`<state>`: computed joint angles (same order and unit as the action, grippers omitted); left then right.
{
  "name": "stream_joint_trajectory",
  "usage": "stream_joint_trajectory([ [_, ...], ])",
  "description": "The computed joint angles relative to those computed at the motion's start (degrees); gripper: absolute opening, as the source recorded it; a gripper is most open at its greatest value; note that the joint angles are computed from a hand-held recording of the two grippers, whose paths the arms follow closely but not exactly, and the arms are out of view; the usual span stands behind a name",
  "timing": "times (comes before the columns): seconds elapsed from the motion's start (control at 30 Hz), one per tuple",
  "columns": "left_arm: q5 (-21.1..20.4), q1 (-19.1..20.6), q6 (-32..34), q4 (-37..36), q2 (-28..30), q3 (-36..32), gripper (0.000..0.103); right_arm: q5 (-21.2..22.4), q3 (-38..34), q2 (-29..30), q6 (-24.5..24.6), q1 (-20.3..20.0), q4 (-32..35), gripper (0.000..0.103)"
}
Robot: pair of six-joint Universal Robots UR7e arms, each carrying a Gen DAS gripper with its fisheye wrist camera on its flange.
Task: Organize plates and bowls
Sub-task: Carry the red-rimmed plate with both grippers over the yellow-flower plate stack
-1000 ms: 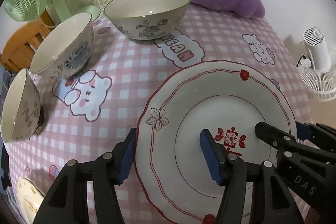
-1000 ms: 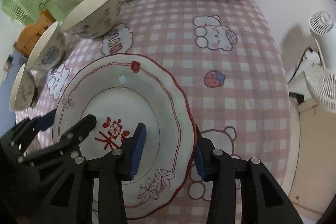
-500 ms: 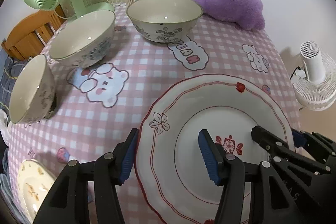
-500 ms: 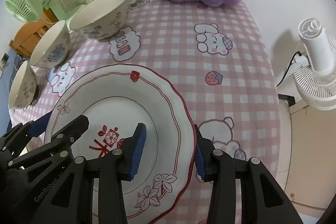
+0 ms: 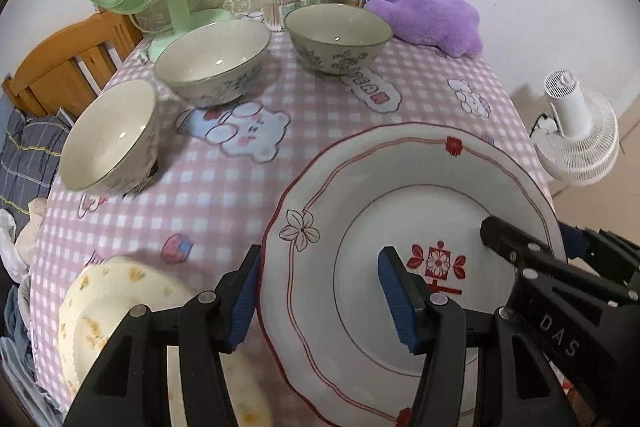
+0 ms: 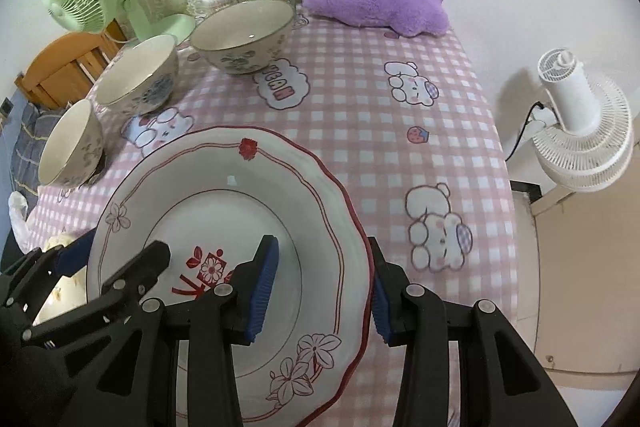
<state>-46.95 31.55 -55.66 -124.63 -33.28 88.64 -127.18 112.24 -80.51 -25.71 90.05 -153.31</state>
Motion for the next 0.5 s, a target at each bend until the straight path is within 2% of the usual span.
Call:
stream_joint_trajectory([
  [0.3, -0.6, -1.2, 0.6, -2.3, -8.4, 10.1, 0.058, -4.0, 6.8, -2.2, 6.3, 5.7, -2.1, 0.045],
  [0.5, -0.4, -1.5, -0.6, -2.2, -13.4, 16.1, 0.058, -4.9, 10.5, -1.9, 10.5, 8.8, -2.5, 0.045],
])
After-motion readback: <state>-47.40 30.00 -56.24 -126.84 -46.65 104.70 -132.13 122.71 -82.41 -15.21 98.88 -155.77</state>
